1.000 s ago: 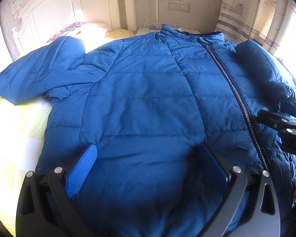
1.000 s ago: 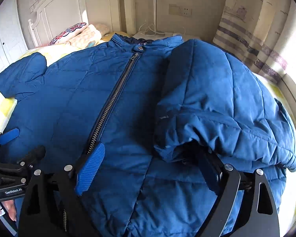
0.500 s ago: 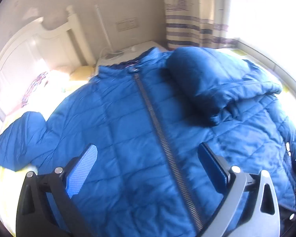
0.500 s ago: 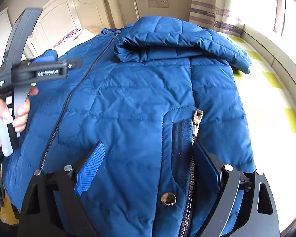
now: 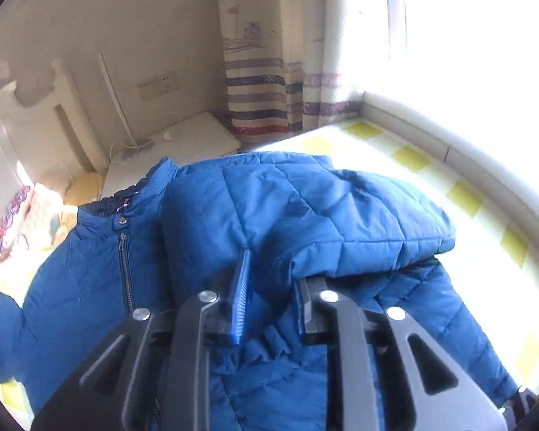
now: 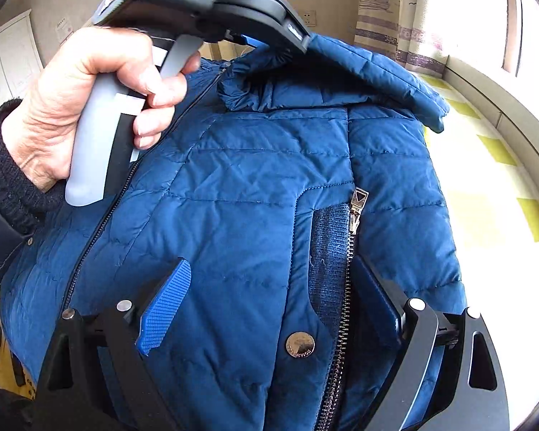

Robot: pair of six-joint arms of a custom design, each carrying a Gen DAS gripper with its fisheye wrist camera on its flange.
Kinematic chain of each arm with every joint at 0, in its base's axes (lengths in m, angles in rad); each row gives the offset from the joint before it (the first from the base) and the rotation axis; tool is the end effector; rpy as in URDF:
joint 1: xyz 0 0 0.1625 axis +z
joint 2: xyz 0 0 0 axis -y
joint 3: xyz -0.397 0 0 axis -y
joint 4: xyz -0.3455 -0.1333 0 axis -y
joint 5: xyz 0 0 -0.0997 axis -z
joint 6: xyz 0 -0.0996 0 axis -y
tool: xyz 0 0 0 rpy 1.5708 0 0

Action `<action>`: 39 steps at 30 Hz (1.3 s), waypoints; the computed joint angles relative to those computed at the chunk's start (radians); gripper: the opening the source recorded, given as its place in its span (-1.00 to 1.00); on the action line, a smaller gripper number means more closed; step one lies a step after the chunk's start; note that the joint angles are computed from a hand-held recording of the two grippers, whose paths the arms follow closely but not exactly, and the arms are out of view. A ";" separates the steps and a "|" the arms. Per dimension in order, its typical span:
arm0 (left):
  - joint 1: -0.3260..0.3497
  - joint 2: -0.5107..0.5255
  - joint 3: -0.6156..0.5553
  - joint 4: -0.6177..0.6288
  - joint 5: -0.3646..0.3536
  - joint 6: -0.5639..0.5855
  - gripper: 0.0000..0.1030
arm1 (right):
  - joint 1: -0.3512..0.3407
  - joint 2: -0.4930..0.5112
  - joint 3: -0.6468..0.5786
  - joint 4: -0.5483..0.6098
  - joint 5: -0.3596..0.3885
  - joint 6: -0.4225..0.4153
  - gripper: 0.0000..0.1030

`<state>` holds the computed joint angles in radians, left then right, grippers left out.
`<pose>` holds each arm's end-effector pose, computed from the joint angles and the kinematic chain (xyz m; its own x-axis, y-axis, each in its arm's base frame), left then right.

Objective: Fold large clothes

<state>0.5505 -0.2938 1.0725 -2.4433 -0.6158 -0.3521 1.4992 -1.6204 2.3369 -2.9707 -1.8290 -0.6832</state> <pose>-0.5104 -0.5651 -0.0131 -0.6374 0.2449 -0.7306 0.6698 0.6448 -0.3682 0.0805 -0.3857 0.3204 -0.7740 -0.3099 0.5522 -0.5585 0.7450 -0.3647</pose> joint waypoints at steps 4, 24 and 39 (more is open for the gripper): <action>0.025 -0.225 0.331 -0.254 -0.047 -0.270 -0.64 | -0.009 -0.017 0.004 0.013 0.024 0.011 0.68; 0.042 -0.654 0.946 -0.225 -0.090 -0.401 0.78 | 0.086 0.335 -0.398 0.143 0.102 0.420 -0.08; 0.056 -0.667 1.006 -0.403 -0.119 -0.395 0.79 | 0.392 0.559 -0.541 0.048 0.148 0.106 0.58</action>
